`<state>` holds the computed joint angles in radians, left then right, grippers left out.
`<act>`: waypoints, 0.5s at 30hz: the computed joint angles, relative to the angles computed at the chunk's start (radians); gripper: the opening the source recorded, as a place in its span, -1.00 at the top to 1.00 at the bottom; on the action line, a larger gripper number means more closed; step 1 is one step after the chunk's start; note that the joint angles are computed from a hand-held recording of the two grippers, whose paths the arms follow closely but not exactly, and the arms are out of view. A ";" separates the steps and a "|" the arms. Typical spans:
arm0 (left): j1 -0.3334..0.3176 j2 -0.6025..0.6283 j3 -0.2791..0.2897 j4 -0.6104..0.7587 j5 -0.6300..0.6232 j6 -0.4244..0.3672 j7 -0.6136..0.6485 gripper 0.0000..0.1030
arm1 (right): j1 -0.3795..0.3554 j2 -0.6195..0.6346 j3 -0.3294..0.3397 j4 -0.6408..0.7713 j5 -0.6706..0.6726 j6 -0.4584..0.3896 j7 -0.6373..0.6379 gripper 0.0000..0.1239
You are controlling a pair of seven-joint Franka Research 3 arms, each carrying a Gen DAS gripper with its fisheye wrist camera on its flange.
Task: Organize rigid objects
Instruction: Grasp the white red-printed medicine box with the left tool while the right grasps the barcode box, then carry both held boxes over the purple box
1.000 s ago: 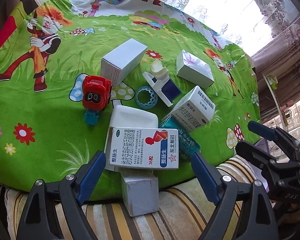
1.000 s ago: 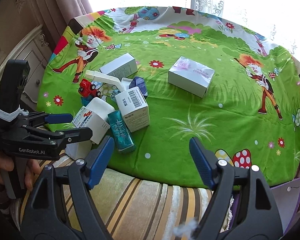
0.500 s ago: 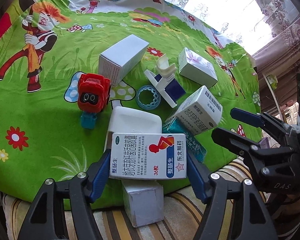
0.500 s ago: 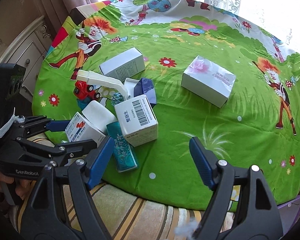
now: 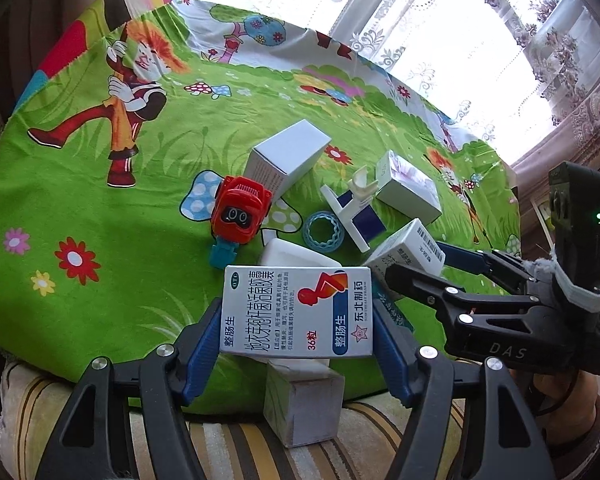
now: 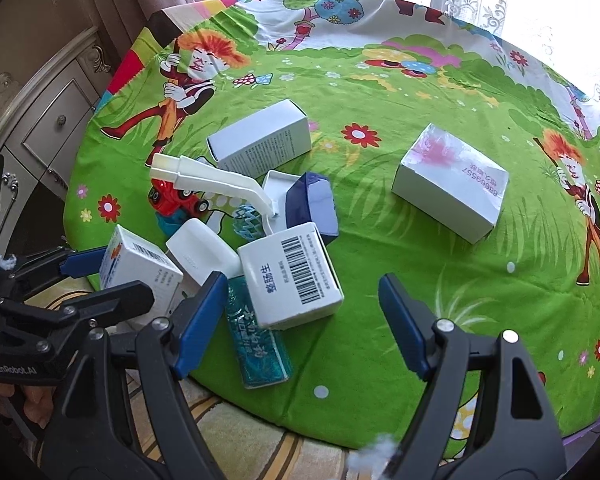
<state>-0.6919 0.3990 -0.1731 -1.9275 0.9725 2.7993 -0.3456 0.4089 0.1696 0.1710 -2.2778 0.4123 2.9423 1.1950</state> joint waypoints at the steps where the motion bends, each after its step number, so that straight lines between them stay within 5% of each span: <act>1: -0.003 0.001 0.002 0.002 0.003 -0.003 -0.006 -0.35 | -0.006 0.002 0.008 0.001 0.018 0.005 -0.014 -0.22; 5: -0.006 0.005 0.007 0.003 0.013 0.001 -0.027 -0.35 | -0.004 0.011 -0.001 0.004 0.016 -0.011 0.001 0.19; 15: -0.020 0.002 0.006 0.012 0.036 -0.040 -0.058 -0.35 | -0.035 -0.033 0.049 -0.054 0.189 0.079 -0.108 0.23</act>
<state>-0.7121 0.4012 -0.1674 -1.9154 1.0087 2.7592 -0.4037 0.3743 0.1367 0.2201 -2.3320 0.6014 3.0214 1.0867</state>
